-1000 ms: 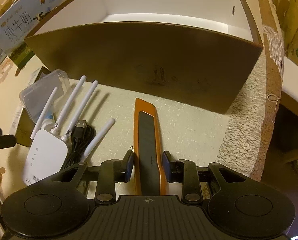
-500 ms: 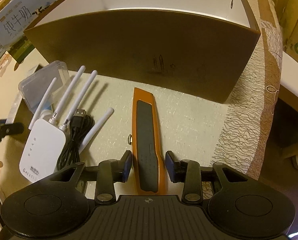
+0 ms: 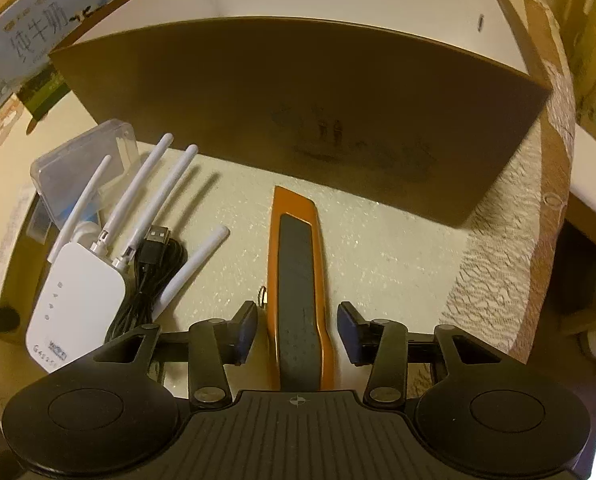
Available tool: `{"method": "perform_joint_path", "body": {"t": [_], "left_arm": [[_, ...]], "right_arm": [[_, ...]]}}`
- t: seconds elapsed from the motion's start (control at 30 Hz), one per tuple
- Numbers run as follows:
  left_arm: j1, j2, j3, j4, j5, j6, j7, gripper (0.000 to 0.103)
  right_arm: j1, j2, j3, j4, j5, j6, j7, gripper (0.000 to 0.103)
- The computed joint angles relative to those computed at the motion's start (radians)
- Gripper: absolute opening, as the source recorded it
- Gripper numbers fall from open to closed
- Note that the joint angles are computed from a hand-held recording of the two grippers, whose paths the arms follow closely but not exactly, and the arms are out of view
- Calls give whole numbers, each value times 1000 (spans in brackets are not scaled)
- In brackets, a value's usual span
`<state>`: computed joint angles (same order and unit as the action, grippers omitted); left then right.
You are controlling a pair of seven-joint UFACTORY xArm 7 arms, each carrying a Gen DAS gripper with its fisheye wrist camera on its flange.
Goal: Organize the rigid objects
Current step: 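Lift and carry the medicine box and utility knife over the brown box with both tools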
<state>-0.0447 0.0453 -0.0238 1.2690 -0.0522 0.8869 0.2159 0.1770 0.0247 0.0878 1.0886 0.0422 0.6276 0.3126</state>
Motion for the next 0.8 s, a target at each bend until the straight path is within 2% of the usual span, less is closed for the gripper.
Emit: {"method": "perform_joint_path", "body": {"t": [0.27,0.33,0.4,0.6,0.8], "left_arm": [[-17,116,-7,108,57,-10,-24,60],[-18,132,-5,122,62,-12,-33,60],[-18,141,-4,129,65,-18,-43,60],[-20,119,-5,95,74,-58,-49,59],[-22,61,-7,37,82,-82,-61,58]], "right_arm": [[11,16,3,2,-76,-26,46,41],[13,15,3,-2,-90,-30,44,39],[14,15,4,-5,-87,-38,37,33],[14,10,3,-1,-82,-25,34,32],[9,-24,4,-15,-27,-16,-5,32]]}}
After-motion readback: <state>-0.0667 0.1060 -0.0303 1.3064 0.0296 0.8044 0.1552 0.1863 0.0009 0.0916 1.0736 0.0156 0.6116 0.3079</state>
